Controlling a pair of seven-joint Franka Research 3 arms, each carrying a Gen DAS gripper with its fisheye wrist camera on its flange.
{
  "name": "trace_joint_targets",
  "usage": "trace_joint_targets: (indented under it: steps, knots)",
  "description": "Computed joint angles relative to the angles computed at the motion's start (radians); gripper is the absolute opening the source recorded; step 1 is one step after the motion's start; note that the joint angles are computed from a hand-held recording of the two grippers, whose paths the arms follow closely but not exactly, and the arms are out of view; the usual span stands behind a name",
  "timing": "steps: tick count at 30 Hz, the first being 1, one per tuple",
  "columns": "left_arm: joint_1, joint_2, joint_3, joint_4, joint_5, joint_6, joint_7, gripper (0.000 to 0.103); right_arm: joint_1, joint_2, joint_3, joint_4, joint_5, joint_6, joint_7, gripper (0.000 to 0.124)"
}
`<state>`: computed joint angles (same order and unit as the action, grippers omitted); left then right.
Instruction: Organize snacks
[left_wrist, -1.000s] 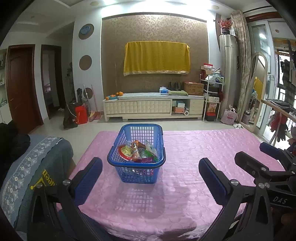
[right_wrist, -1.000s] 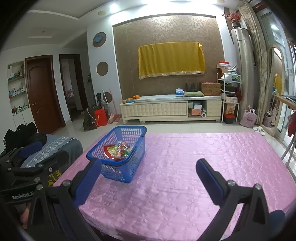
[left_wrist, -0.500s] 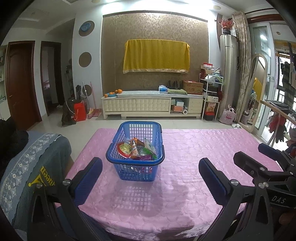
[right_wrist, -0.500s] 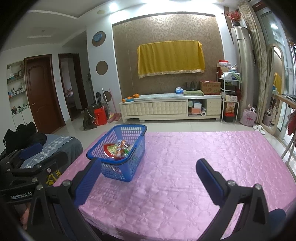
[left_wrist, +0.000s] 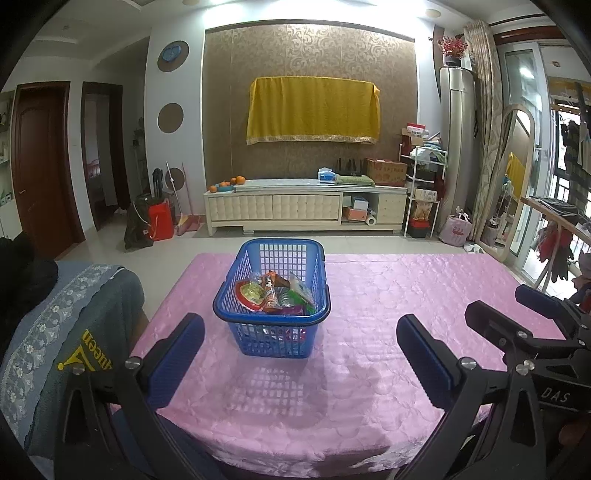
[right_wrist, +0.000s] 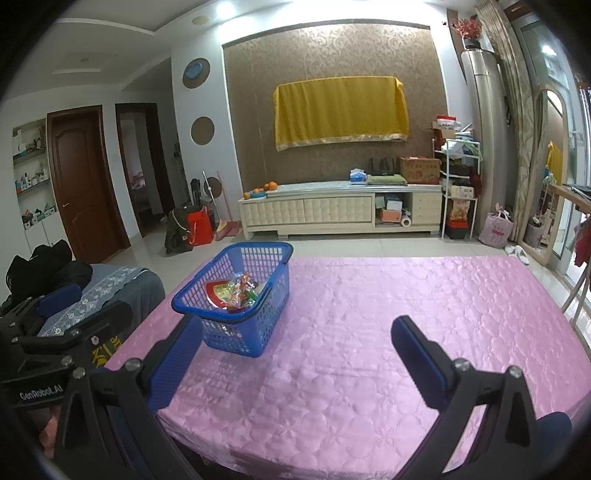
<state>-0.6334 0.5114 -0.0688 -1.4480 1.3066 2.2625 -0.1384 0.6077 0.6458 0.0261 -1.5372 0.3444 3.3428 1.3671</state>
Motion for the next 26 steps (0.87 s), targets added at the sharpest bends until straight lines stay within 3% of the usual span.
trace_joint_targets:
  steps: [26]
  knots:
    - [0.015, -0.027, -0.011, -0.037, 0.007, 0.021, -0.017, 0.103, -0.004, -0.007, 0.007, -0.008, 0.001, -0.001, -0.007, 0.103]
